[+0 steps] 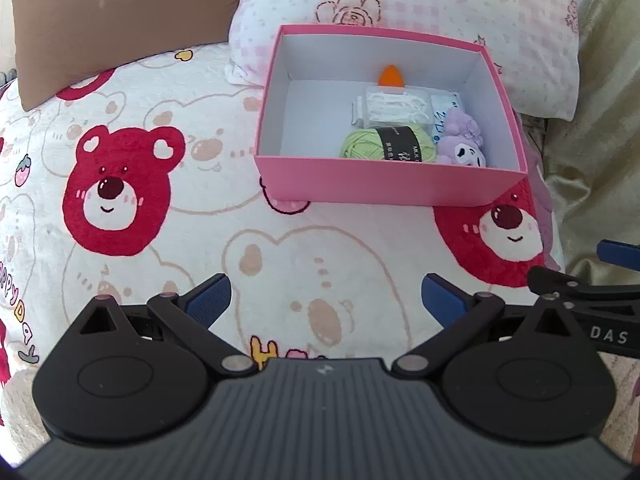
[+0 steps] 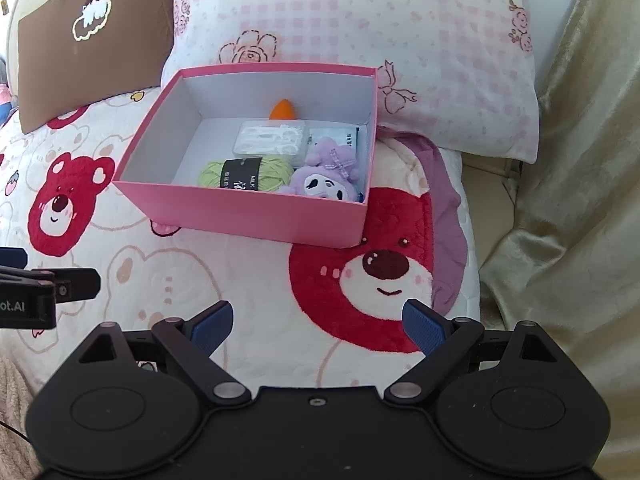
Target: Organize objects
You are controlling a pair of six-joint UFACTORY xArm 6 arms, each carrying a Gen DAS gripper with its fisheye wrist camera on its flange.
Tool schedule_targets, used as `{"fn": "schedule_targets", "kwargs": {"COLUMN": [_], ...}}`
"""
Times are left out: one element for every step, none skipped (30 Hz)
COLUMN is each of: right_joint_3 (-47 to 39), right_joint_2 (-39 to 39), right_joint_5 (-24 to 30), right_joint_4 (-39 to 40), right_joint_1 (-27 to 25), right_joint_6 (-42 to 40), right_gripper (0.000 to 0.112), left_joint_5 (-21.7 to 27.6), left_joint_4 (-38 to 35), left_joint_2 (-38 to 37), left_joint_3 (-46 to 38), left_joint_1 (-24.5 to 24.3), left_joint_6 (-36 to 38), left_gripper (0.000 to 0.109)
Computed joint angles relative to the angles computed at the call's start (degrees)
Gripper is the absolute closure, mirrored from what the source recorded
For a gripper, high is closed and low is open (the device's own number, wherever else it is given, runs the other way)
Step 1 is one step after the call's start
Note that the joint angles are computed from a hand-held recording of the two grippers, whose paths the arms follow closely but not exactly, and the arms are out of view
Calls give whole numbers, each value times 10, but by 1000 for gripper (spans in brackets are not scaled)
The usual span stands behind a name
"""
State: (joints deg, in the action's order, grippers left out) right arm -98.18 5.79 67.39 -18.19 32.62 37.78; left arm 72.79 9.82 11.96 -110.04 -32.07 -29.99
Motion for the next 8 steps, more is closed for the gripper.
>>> {"fn": "schedule_targets", "kwargs": {"right_joint_3": [0,1,2,3,3,2,1,2], "right_joint_2": [0,0,-2,-2,-1,-1,0,-1], "right_joint_5": [-1,-2,-3,-3,-2,-1,0,0], "right_joint_4": [1,2,3,3,3,2,2,2], "right_joint_1": [1,1,1,2,2,2,2,1], "right_joint_6": [-3,-3,-4,-5,-5,-4,-4,-4], "right_gripper": [18,18,18,18,18,18,18,18], "left_joint_5": [1,2,0,-2,-3,-5,-8,-9], "left_joint_4": [-3,-9,-15,-21,-25,-29,-32,-37], "left_joint_2": [0,0,-1,-3,-4,-5,-6,-7], "left_joint_3": [0,-1,-1,1,2,3,5,6], "left_joint_1": [1,2,3,4,5,6,6,7], "left_joint_6": [2,3,3,4,6,6,7,9], "left_gripper": [6,6,6,6,6,6,6,6]}}
